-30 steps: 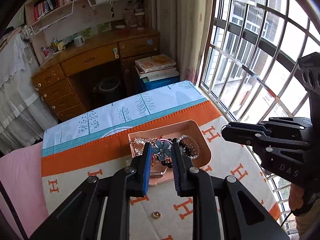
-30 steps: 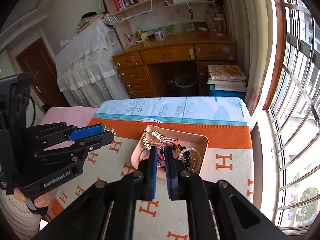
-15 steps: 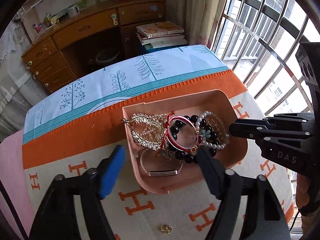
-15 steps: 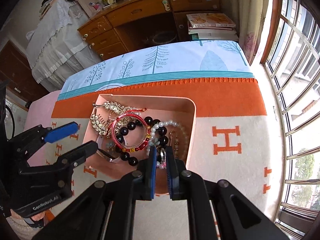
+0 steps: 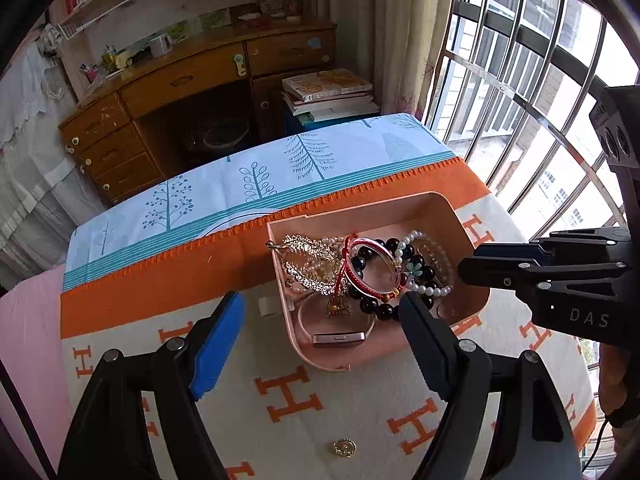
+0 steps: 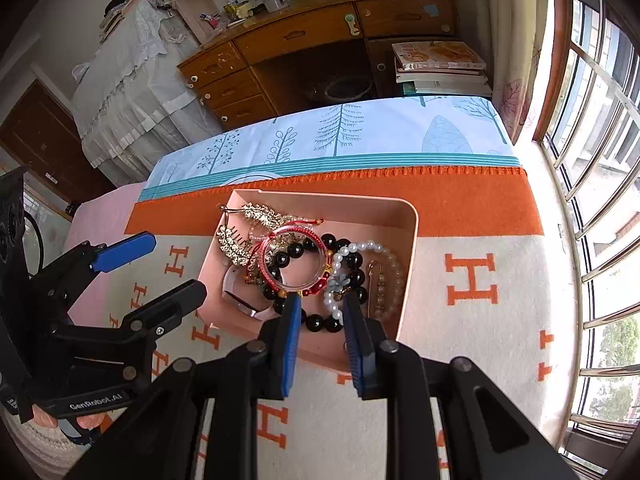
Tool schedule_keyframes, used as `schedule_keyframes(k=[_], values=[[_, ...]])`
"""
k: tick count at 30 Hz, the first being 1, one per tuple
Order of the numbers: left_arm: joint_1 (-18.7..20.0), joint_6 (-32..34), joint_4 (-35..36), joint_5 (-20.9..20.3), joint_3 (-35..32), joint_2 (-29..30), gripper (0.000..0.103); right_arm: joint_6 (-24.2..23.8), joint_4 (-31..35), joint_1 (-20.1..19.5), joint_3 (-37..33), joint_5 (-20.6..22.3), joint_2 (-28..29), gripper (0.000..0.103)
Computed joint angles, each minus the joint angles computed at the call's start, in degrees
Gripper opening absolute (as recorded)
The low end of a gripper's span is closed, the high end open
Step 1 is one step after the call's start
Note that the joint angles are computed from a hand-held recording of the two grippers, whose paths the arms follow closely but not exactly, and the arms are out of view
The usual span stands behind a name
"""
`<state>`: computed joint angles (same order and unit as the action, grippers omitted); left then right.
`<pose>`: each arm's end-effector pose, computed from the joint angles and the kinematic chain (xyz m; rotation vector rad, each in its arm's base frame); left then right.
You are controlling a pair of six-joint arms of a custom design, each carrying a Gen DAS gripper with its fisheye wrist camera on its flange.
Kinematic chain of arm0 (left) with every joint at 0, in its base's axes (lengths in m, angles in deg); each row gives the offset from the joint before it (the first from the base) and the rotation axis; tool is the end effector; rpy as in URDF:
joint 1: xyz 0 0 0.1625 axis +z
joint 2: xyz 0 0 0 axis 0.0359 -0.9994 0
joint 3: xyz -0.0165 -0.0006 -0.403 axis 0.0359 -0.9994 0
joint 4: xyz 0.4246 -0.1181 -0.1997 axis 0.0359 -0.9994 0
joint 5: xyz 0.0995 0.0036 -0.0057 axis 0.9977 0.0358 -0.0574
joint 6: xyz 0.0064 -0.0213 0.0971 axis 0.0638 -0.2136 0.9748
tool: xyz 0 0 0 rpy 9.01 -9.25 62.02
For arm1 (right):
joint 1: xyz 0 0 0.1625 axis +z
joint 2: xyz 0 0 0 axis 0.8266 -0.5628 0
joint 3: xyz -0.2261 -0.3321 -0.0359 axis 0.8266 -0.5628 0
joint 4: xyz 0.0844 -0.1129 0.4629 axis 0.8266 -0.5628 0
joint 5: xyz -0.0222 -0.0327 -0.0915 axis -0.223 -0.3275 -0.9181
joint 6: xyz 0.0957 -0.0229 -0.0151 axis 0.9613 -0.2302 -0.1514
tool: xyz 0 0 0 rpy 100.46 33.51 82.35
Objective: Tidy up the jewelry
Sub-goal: 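Lower the flower earring into the tray with the left tool while the right tool releases the ring, then withdraw both open tools from the tray toward the last loose pieces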
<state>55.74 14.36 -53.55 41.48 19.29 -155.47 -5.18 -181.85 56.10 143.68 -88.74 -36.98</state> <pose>-0.1943 -0.7097 0.3545 0.2172 2.2615 -0.6959 0.4198 -0.7852 0.1216 0.8936 -2.6214 0.2256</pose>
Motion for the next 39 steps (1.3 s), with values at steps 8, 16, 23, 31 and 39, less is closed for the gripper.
schedule_keyframes(k=[8, 16, 23, 31, 39], values=[[-3.1, 0.6, -1.2, 2.9, 3.9, -3.1, 0.083, -0.9, -2.4, 0.9, 5.6, 0.6, -3.9, 0.022], [-5.8, -2.8, 2.0, 5.0, 8.0, -7.2, 0.087, -3.6, -5.9, 2.2, 13.2, 0.4, -9.2, 0.022], [-8.5, -7.3, 6.2, 7.1, 11.5, -11.1, 0.096, -5.9, -8.5, 3.1, 19.3, 0.2, -13.6, 0.022], [-12.3, -14.3, 11.0, 10.8, 17.1, -16.7, 0.099, -8.3, -11.1, 3.4, 25.8, 0.9, -18.3, 0.022], [-15.7, -26.2, 20.2, 12.5, 23.9, -24.3, 0.100, -9.6, -13.8, 2.9, 33.1, 3.5, -22.9, 0.022]])
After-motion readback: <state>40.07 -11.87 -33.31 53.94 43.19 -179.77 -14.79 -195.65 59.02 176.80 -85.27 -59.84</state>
